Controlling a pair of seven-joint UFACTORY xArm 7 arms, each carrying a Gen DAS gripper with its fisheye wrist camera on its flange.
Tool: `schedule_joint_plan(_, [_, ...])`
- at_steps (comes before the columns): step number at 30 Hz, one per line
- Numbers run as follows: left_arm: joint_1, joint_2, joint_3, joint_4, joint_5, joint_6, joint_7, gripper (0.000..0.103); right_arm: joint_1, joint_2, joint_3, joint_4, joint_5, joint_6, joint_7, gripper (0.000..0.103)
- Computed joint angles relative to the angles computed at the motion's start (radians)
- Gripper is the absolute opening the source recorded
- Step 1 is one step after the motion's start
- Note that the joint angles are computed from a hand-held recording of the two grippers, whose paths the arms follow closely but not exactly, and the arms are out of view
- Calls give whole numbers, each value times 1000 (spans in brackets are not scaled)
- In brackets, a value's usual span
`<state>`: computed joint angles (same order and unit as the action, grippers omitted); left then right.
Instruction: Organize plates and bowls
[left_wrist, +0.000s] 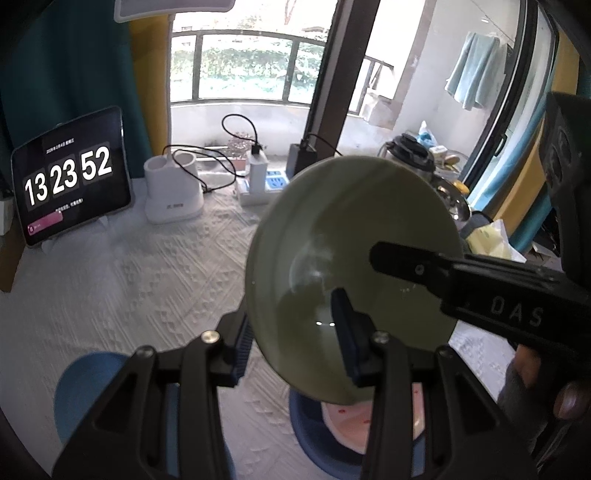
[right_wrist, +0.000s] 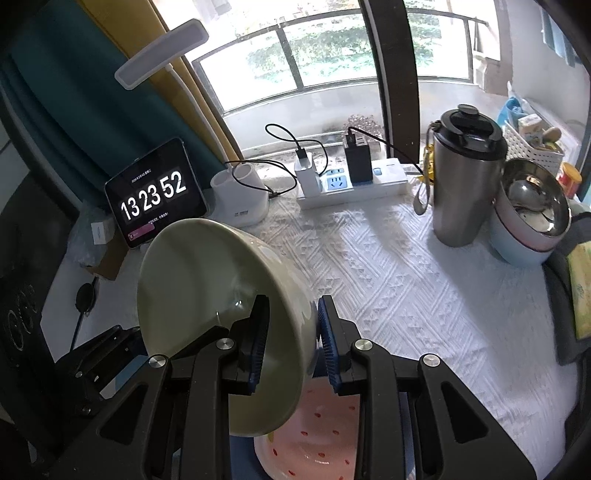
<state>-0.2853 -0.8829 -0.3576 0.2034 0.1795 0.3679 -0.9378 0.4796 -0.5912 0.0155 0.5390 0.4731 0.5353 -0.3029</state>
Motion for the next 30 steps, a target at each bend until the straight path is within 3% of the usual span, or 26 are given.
schedule_joint_plan(30, [-101, 89, -92, 4, 29, -21, -139, 41, -66, -224, -47, -194, -77, 65, 30, 29])
